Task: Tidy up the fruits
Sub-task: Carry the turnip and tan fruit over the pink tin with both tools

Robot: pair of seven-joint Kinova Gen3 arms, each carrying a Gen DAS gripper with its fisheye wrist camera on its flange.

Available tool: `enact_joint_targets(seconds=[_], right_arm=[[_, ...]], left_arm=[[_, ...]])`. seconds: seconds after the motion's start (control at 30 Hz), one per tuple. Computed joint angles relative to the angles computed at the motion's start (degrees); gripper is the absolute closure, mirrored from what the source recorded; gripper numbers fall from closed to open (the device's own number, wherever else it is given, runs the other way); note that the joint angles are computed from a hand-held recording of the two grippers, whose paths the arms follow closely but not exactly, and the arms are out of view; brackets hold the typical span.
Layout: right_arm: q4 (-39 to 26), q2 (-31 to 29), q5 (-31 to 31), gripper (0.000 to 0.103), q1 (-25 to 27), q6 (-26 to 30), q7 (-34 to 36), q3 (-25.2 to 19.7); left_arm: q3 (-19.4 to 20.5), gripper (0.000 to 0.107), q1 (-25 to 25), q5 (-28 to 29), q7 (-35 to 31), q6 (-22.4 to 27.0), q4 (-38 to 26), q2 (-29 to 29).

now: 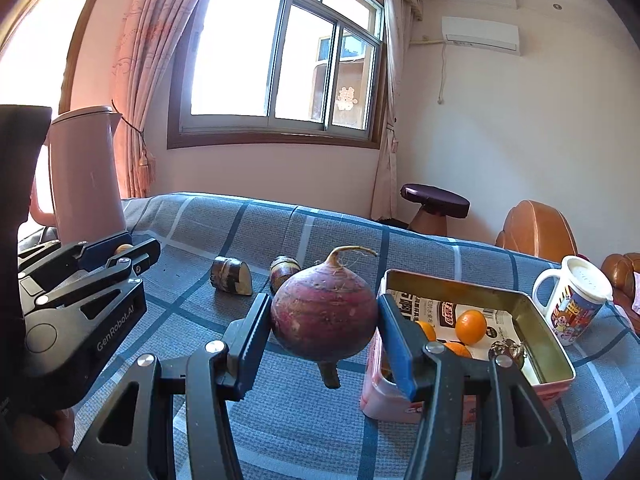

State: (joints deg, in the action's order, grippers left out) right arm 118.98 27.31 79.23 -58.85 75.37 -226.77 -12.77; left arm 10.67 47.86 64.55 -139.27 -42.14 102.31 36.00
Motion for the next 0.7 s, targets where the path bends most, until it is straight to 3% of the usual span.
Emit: enact_joint_targets(seconds=[0.7], right_arm=[[4.9, -2.1, -2.6, 0.047, -0.6, 2.8, -1.6, -1.5]], left_arm=[[2.2, 0.081, 2.1, 3.8, -5.5, 0.0, -3.3, 1.3]])
